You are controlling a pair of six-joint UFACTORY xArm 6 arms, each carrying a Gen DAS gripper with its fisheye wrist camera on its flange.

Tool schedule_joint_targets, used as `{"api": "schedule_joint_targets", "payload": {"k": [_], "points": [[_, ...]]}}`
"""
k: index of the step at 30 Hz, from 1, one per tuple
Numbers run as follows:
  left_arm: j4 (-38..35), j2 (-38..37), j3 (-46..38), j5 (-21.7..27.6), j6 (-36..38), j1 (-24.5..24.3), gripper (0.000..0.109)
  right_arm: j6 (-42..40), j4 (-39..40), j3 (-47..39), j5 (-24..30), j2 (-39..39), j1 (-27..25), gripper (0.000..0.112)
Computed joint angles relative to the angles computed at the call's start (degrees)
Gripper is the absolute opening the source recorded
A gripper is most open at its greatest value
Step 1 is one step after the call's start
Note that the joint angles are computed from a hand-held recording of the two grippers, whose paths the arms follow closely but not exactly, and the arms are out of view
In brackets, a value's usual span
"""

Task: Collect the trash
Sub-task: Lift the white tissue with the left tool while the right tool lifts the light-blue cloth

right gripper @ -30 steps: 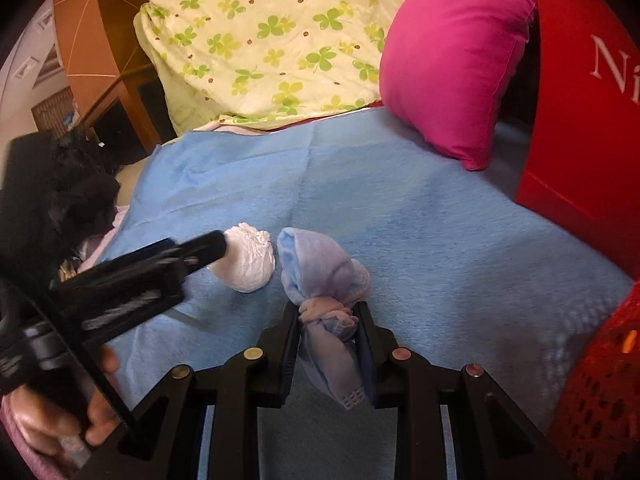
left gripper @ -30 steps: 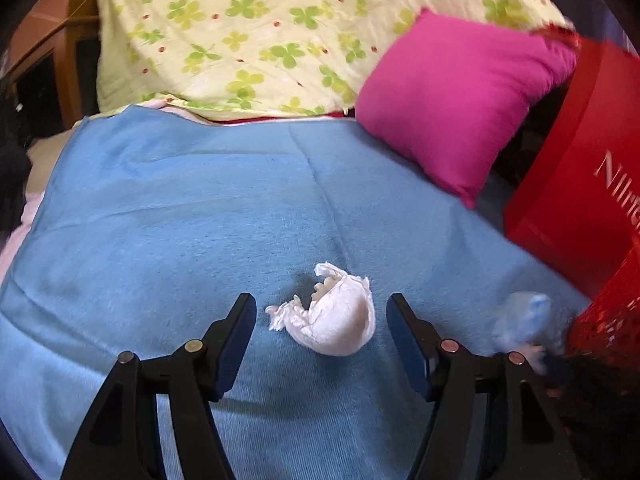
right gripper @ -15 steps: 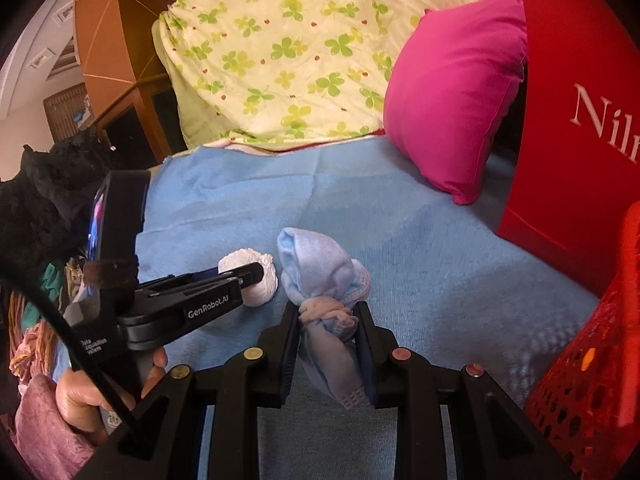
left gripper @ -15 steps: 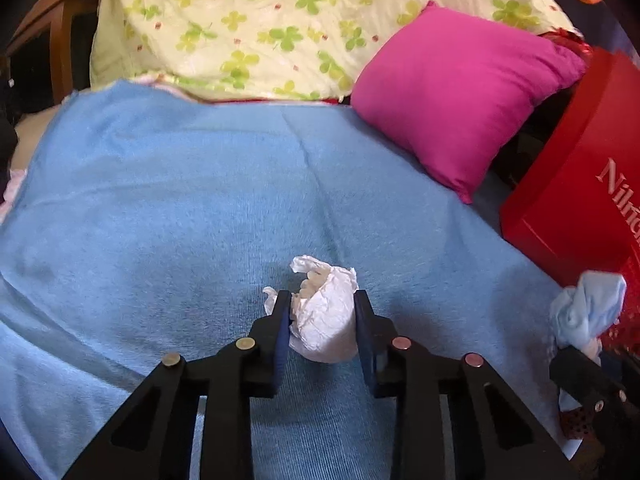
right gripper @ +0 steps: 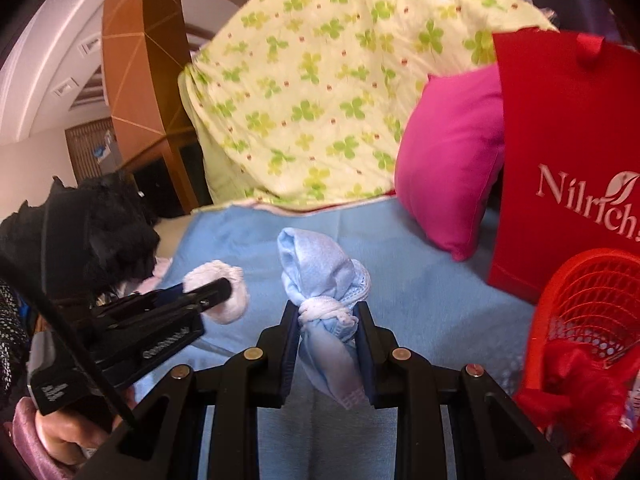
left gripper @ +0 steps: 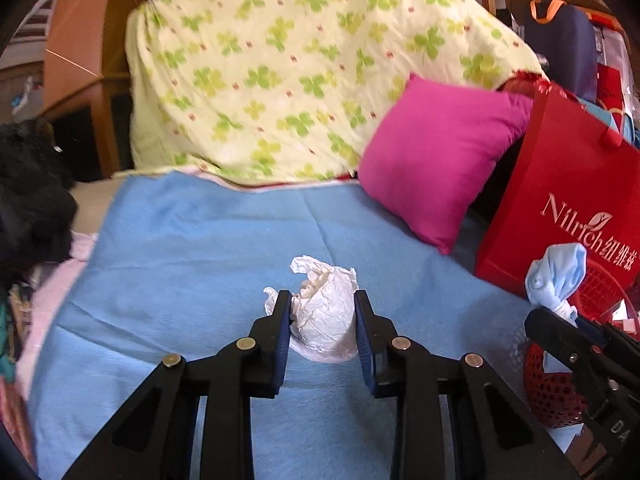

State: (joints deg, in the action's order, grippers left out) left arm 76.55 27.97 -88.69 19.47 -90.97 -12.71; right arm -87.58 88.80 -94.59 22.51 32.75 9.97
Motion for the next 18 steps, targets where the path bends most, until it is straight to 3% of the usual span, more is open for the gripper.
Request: {"api": "schedule_joint_targets", "payload": {"k": [8, 18], "points": [[5.1, -8.6, 6.7, 8.8, -4.2, -3.3, 0.032, -10.2, 9.7, 9.8, 2.3, -8.5, -1.3, 0.028], [8.0, -15.2, 12.1, 14.3, -5.6, -7.4, 0.032, -19.4, 17.3, 20.2, 8.1, -17.6, -4.3, 0.028]]}}
